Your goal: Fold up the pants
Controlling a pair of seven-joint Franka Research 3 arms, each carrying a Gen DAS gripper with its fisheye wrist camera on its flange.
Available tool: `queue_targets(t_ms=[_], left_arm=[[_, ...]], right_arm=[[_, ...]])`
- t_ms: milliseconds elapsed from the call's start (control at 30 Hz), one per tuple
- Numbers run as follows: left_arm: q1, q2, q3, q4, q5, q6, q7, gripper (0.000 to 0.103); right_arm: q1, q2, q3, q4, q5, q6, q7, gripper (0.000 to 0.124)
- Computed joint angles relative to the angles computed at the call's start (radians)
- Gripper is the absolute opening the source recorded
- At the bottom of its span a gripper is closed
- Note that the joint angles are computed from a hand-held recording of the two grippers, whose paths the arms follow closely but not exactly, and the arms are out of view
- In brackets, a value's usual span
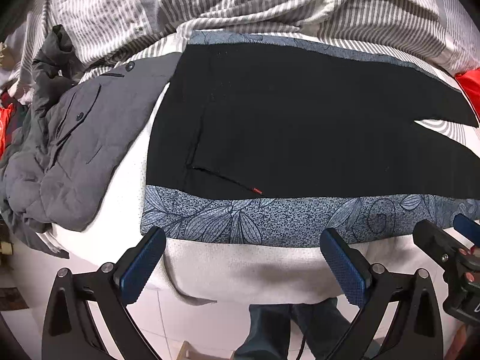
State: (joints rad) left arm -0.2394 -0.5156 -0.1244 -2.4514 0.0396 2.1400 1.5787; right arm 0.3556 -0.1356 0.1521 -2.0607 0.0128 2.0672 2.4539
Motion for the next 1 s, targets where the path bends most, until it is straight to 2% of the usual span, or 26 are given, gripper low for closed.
queue_targets(t_ms=[33, 100, 133, 500, 1000], left_arm=[[0.002, -0.003, 0.001, -0.004, 0.004, 0.005, 0.002, 0.103], [0.003, -0.008, 0.005, -0.011, 0.007, 0.012, 0.012, 0.103], [0.001, 0.004, -0.014, 0.007, 0.009, 0.004, -0.015, 0.103], [-0.002, 0.003, -0.004, 0.000, 0.006, -0.005, -0.006, 0.103], [-0.011, 0.007, -0.009, 0.003, -0.007, -0.023, -0.003, 0.103]], right_arm=[[0.011, -0.005, 0.020, -0.027, -0.013, 0.027, 0.049, 0.101], [0.014, -0.001, 0.018, -0.024, -0.015, 0.024, 0.060, 0.101], [0.015, 0.002, 0.016, -0.017, -0.018, 0.020, 0.062, 0.101], [0.011, 0.006, 0.006, -0.001, -0.027, -0.004, 0.055, 0.101], [0.009, -0.004, 0.004, -0.020, 0.007, 0.006, 0.063, 0.101]])
